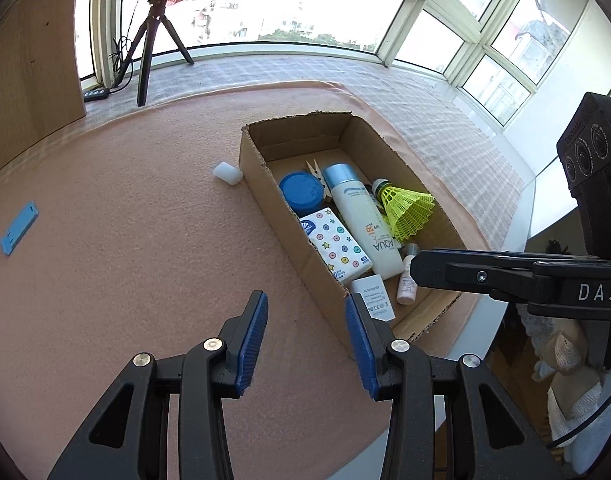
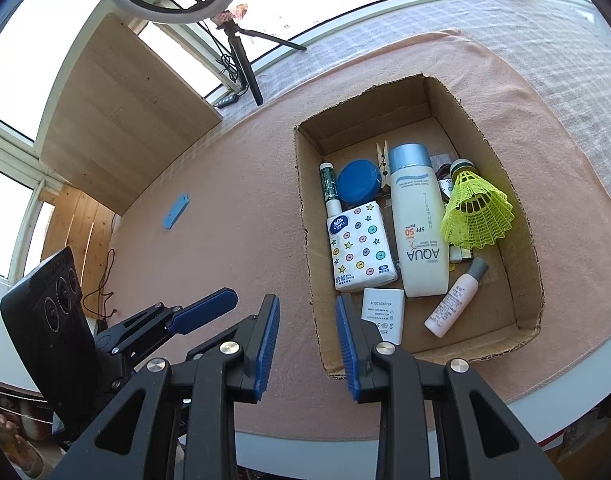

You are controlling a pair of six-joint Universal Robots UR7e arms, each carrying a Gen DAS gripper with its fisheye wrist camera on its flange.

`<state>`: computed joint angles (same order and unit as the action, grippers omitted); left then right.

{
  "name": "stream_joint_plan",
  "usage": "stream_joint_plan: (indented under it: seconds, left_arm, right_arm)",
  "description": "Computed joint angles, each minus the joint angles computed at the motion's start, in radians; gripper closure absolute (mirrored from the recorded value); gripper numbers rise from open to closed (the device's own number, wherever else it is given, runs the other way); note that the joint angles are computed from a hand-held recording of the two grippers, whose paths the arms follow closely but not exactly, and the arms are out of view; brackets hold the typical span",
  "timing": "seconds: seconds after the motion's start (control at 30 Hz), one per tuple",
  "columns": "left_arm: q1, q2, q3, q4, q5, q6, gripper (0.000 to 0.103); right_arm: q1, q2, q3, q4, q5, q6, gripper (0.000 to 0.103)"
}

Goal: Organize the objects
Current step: 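Carry the adapter into the box with both grippers and open them, then grasp the small white plastic cylinder with the left gripper and lift it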

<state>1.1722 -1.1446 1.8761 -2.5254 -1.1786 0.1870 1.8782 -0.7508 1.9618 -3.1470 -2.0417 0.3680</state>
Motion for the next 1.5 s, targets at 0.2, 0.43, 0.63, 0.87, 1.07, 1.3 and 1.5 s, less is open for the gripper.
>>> stream_joint_plan:
  seconds: [0.2,0.43,0.63,0.87,1.07,1.3,1.5]
  left_arm:
    - [0.066,0.089,-0.125,0.007,0.066,0.043,0.058]
    - [0.128,0.239,-0.317,0.065,0.004,0.091,0.058]
    - [0.129,0.345,-0.428,0.049,0.025,0.24,0.058]
    - [0.137,0.443,-0.551,0.099,0.065,0.378,0.058]
    - [0.143,0.481,-0.606,0.144,0.062,0.43,0.058]
    - [0.14,0.506,-0.629,0.123,0.074,0.483,0.054]
    - [0.139,0.506,-0.619,0.12,0.052,0.554,0.068]
  right_arm:
    - [0.009,0.004,-0.001,0.014,-0.022,0.007,0.076]
    - [-0.008,-0.032,0.043,-0.002,-0.016,0.039,0.076]
    - [-0.028,-0.075,0.096,-0.015,-0.03,0.069,0.076]
    - [-0.068,-0.109,0.146,-0.046,-0.026,0.096,0.076]
    - [-0.1,-0.118,0.16,-0.052,-0.018,0.11,0.076]
    - [-0.114,-0.101,0.147,-0.063,-0.005,0.117,0.076]
    - [-0.124,-0.082,0.134,-0.048,0.015,0.124,0.076]
